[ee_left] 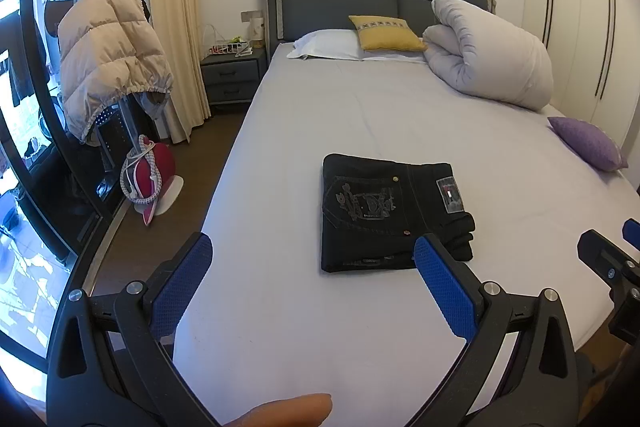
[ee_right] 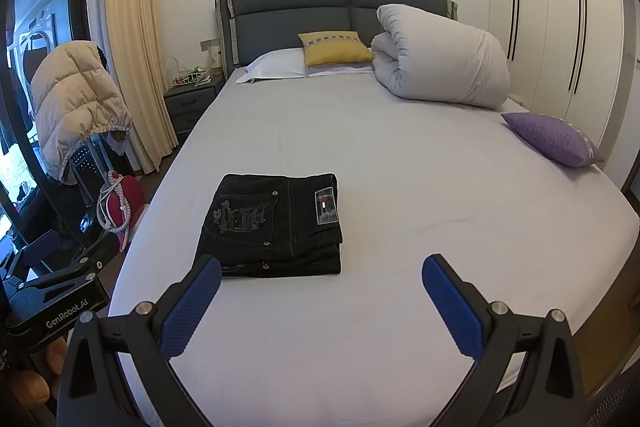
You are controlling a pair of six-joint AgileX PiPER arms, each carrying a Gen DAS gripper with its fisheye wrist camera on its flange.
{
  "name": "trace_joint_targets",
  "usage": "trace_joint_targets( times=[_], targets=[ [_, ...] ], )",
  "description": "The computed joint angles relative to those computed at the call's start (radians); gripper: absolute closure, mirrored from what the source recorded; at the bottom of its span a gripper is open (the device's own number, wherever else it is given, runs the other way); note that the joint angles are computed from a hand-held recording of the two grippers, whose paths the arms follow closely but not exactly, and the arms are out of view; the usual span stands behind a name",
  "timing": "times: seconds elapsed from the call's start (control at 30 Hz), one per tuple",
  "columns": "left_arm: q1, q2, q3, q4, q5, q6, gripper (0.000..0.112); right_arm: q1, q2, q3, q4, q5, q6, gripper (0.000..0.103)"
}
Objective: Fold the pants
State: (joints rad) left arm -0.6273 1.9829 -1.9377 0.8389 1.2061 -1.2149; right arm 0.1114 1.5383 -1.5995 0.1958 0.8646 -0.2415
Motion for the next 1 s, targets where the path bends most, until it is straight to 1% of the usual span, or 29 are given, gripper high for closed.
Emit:
trace_joint_targets(
  times=[0.2, 0.5, 1.0],
  targets=[
    [-0.003, 0.005, 0.007, -0.001, -0.003, -0.015, 0.009, 0.001, -0.005, 0.017, 0.003, -0.002, 0.001, 0.000],
    [0.001, 0.006, 0.022, -0.007, -0.012, -0.028, 0.009, -0.005, 0.004, 0.004, 0.008, 0.015, -0.004, 0.000],
    [0.004, 0.008, 0.027, -0.012, -0.020, -0.029, 0.009, -0.002, 0.006, 0.002, 0.003, 0.021, 0.001, 0.000]
  ],
)
